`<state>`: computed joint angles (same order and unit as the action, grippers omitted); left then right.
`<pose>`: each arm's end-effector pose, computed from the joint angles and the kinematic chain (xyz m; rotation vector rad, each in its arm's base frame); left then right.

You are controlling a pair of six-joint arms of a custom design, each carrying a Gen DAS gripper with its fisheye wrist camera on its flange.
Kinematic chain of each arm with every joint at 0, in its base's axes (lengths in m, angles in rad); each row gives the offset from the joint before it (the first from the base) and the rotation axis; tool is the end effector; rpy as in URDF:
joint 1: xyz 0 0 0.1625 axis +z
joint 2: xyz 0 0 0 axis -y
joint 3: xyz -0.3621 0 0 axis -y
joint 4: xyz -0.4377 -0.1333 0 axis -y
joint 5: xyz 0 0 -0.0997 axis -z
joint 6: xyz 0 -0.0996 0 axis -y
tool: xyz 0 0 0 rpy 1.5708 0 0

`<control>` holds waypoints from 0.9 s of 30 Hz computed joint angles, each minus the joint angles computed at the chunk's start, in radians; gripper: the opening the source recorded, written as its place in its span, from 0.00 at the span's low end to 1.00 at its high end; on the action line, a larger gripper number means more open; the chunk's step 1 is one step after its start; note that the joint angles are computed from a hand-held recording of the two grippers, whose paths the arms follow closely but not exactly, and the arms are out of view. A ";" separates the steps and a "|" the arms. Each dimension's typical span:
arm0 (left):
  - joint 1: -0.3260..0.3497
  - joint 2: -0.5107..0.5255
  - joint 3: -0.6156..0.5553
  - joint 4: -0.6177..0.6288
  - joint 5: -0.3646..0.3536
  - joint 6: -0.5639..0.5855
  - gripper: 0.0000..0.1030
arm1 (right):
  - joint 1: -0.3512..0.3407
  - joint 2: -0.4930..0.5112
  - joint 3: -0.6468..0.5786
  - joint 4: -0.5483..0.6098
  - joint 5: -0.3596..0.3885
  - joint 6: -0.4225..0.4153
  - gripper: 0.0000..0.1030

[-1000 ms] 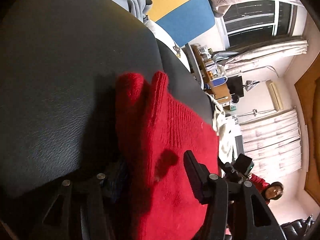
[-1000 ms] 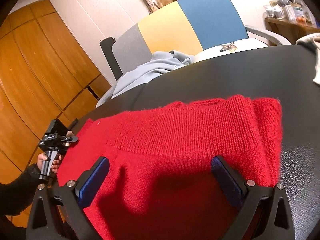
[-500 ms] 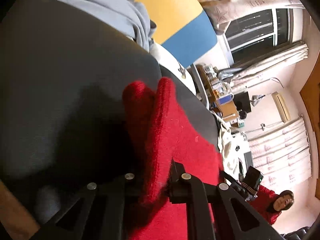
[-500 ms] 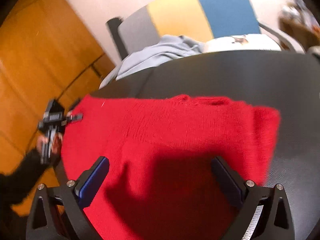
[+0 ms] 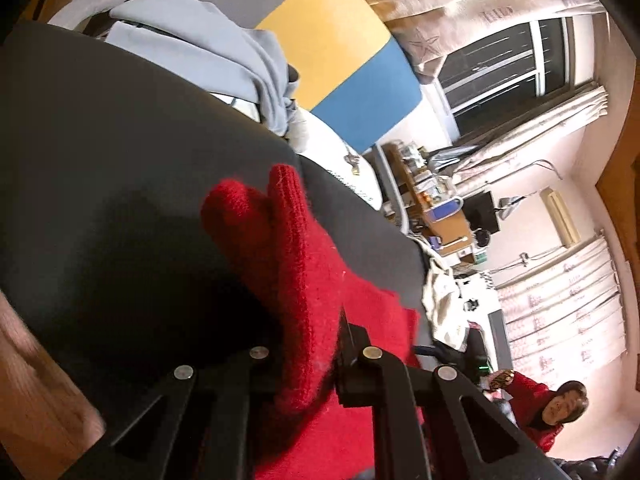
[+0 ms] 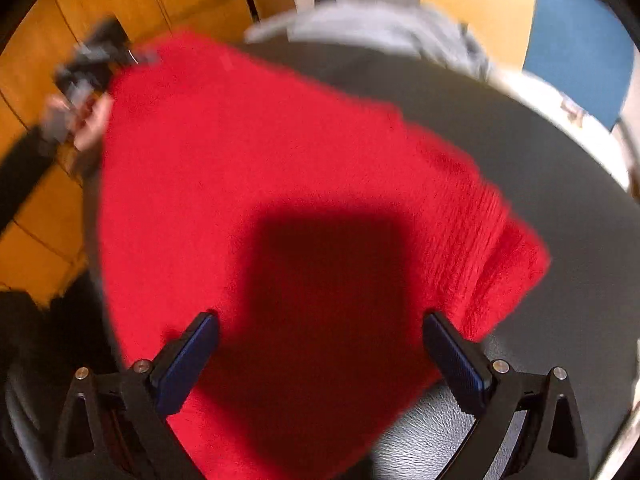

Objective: Fold clothes

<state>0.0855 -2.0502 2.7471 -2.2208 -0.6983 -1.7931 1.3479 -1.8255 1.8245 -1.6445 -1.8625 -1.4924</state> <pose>-0.2463 -0.2315 0.1342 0.4036 -2.8040 1.3221 0.0019 -0.4649 0.4257 1.6975 -2.3318 -0.2499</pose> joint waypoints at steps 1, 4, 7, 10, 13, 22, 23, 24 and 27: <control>-0.007 0.029 -0.007 -0.044 0.006 0.014 0.12 | -0.008 -0.001 0.006 -0.010 0.003 -0.031 1.00; -0.020 0.120 -0.026 -0.197 0.023 0.069 0.12 | -0.037 -0.001 -0.004 -0.002 0.047 -0.040 1.00; -0.019 0.259 -0.072 -0.370 0.037 0.133 0.12 | -0.068 -0.007 -0.007 0.002 0.097 -0.057 1.00; -0.007 0.401 -0.128 -0.536 0.050 0.194 0.12 | -0.102 -0.016 -0.009 0.005 0.155 -0.073 1.00; 0.018 0.540 -0.198 -0.677 0.055 0.248 0.12 | -0.136 -0.022 -0.013 0.011 0.211 -0.090 1.00; 0.090 0.802 -0.395 -0.786 0.037 0.337 0.12 | -0.160 -0.046 0.004 -0.003 0.253 -0.120 1.00; 0.100 0.828 -0.418 -0.793 0.029 0.351 0.12 | -0.160 -0.056 0.022 -0.014 0.254 -0.122 1.00; 0.110 0.855 -0.441 -0.803 0.020 0.367 0.12 | -0.159 -0.066 0.036 -0.022 0.254 -0.124 1.00; 0.141 0.933 -0.510 -0.833 -0.007 0.412 0.12 | -0.160 -0.071 0.037 -0.019 0.256 -0.126 1.00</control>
